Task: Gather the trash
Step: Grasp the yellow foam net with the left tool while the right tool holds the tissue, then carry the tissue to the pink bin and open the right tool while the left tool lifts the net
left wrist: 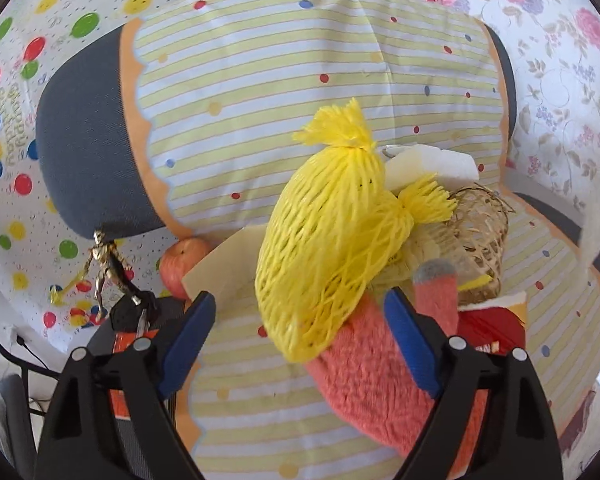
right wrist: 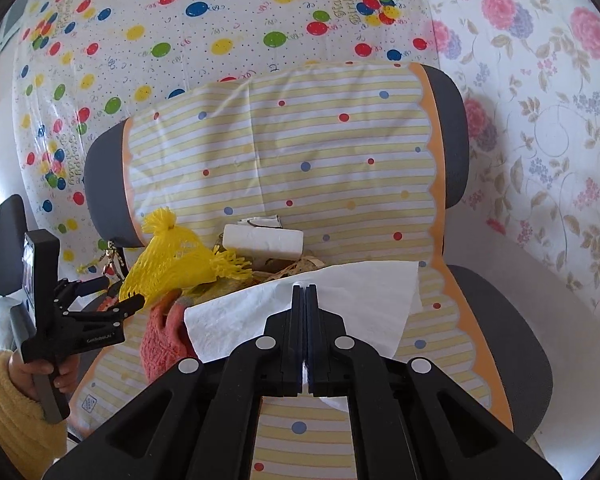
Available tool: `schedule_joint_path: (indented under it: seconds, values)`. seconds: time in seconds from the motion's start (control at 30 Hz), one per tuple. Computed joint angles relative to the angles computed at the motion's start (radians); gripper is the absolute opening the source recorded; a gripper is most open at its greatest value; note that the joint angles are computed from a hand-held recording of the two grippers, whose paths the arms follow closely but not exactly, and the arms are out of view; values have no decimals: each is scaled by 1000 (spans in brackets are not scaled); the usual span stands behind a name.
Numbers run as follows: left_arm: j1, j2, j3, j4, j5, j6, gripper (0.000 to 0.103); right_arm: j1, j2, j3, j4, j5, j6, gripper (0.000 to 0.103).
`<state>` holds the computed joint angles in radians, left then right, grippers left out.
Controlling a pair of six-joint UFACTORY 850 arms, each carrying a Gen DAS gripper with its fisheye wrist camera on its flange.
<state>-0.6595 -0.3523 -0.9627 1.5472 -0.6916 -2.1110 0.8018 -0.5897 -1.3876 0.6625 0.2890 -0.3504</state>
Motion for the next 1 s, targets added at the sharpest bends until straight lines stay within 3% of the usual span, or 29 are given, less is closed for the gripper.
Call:
schedule_joint_path:
  seconds: [0.13, 0.27, 0.33, 0.37, 0.4, 0.47, 0.5, 0.6, 0.7, 0.87, 1.0]
  values:
    - [-1, -56, -66, -42, -21, 103, 84, -7, -18, -21, -64, -11, 67, 2]
    - [-20, -120, -135, -67, -103, 199, 83, -16, -35, -39, -131, -24, 142, 2]
    - [-20, -144, -162, -82, -131, 227, 72, -21, -41, -42, -177, -25, 197, 2]
    - [-16, -152, -173, -89, -137, 233, 61, -23, -43, -43, -192, -24, 214, 2]
    - [-9, -152, -176, -91, -137, 231, 42, -23, -44, -42, -189, -19, 214, 2]
    - [12, -130, -160, -60, -97, 175, 14, -22, -45, -40, -175, -2, 200, 2]
    - [24, -110, -145, -37, -69, 137, 9, -22, -44, -39, -160, 9, 185, 2]
    - [60, -11, -65, 72, 2, -67, 8, -21, -44, -44, -101, 34, 119, 2]
    - [54, 101, 20, 151, -11, -216, 8, -14, -24, -25, -46, 69, 57, 2]
    - [-40, 223, 100, 156, -76, -241, 8, -1, 43, 47, -70, 109, 83, 2]
    - [-139, 237, 115, 141, -112, -238, 8, 13, 117, 136, -66, 120, 103, 2]
